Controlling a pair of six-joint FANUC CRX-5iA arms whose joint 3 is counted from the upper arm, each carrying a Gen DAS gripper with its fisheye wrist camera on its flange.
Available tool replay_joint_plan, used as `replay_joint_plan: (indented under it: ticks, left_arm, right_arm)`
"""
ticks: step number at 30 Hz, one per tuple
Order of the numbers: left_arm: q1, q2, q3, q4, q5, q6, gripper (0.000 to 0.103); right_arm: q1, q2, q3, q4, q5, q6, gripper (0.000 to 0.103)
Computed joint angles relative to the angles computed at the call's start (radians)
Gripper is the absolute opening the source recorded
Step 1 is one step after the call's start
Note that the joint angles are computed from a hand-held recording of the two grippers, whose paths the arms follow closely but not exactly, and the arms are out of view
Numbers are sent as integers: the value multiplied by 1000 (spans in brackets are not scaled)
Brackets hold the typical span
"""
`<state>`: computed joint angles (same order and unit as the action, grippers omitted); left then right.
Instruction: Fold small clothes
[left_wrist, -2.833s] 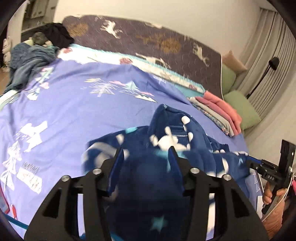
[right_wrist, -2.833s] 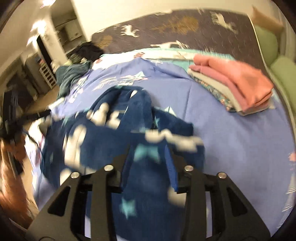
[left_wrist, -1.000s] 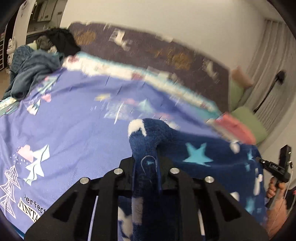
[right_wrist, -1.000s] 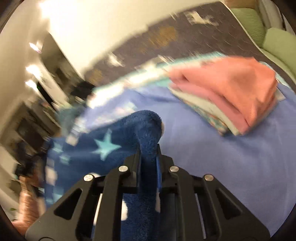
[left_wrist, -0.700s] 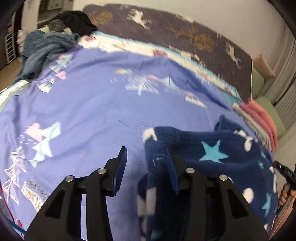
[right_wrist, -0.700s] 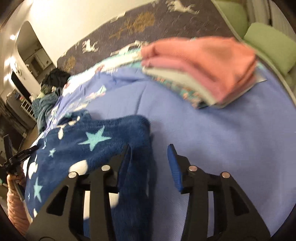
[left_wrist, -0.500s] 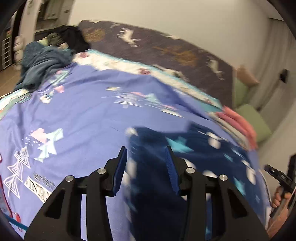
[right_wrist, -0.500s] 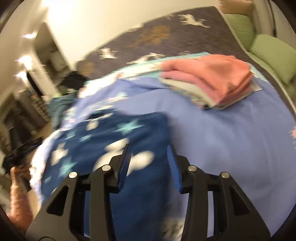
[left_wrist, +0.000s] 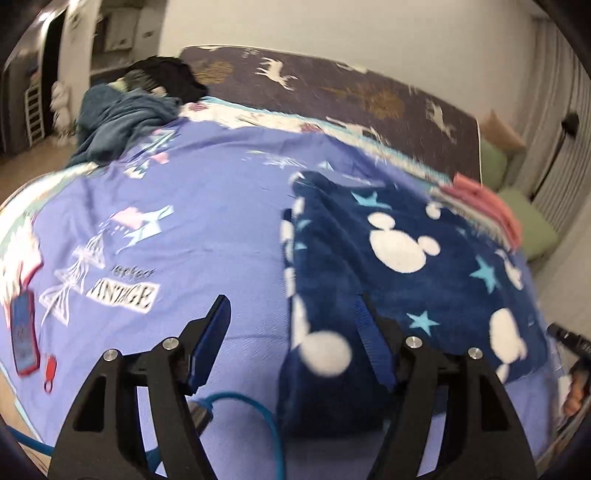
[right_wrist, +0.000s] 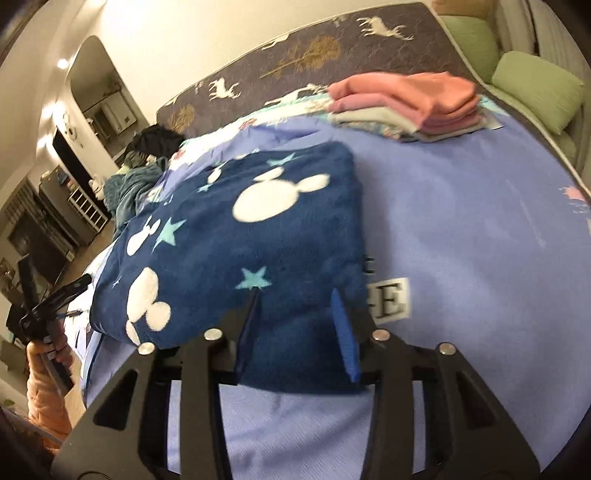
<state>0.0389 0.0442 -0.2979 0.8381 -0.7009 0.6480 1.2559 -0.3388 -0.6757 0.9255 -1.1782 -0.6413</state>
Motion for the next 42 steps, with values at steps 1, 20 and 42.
replay_joint_plan:
  ticks: [1,20,42]
  left_arm:
    - [14,-18,-15,1,5,1,70]
    - [-306,-153,-56,-103,-61,-135,64]
    - [-705,45,107,-510,28,66,80]
  right_arm:
    - [17,-8,-9,-1,-19,-26,41]
    - [-8,-110,-2,-118,-118,28,25]
    - [-705,-37,134,-899,554,979,47]
